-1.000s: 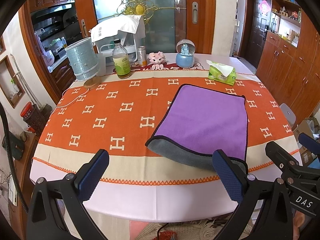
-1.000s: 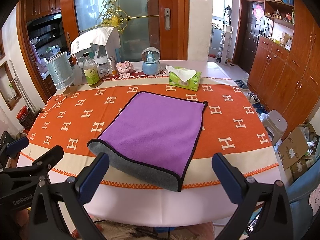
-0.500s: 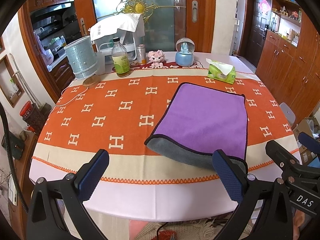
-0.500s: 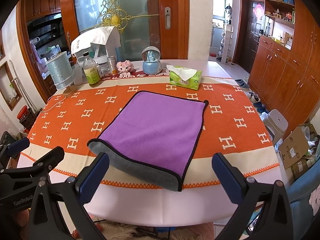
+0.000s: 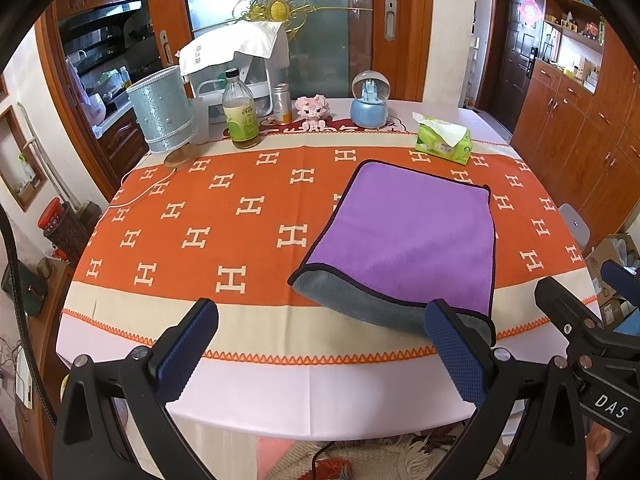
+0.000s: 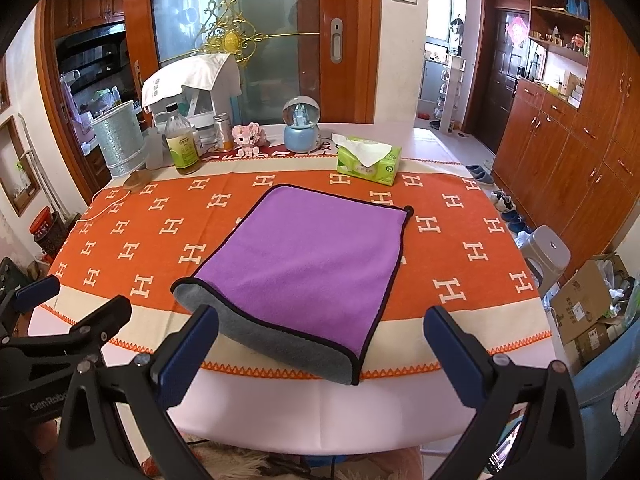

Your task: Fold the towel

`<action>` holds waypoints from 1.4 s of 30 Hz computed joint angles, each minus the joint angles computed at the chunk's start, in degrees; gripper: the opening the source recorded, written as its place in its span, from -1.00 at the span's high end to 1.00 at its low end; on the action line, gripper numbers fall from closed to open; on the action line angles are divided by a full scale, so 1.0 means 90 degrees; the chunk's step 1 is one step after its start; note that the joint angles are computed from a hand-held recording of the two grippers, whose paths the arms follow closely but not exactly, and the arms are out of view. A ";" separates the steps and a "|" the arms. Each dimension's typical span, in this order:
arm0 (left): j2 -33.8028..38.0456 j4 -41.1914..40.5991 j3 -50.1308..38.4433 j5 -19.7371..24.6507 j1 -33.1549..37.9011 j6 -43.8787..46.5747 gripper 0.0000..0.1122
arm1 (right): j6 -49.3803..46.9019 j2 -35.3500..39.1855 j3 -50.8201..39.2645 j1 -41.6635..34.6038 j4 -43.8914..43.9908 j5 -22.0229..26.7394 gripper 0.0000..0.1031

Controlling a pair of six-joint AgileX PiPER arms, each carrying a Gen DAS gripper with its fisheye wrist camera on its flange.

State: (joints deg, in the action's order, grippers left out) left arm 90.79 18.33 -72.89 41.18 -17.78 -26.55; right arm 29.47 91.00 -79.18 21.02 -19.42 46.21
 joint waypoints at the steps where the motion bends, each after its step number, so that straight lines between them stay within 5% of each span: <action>1: -0.0008 0.0007 0.0014 -0.0009 0.0000 -0.0007 -0.83 | -0.0003 0.0002 -0.0003 0.0000 0.0003 0.0000 -0.99; 42: 0.0305 -0.0323 -0.0513 0.0190 0.0101 0.0371 -0.83 | 0.0009 0.0104 -0.0129 0.0060 0.0020 0.0033 -0.99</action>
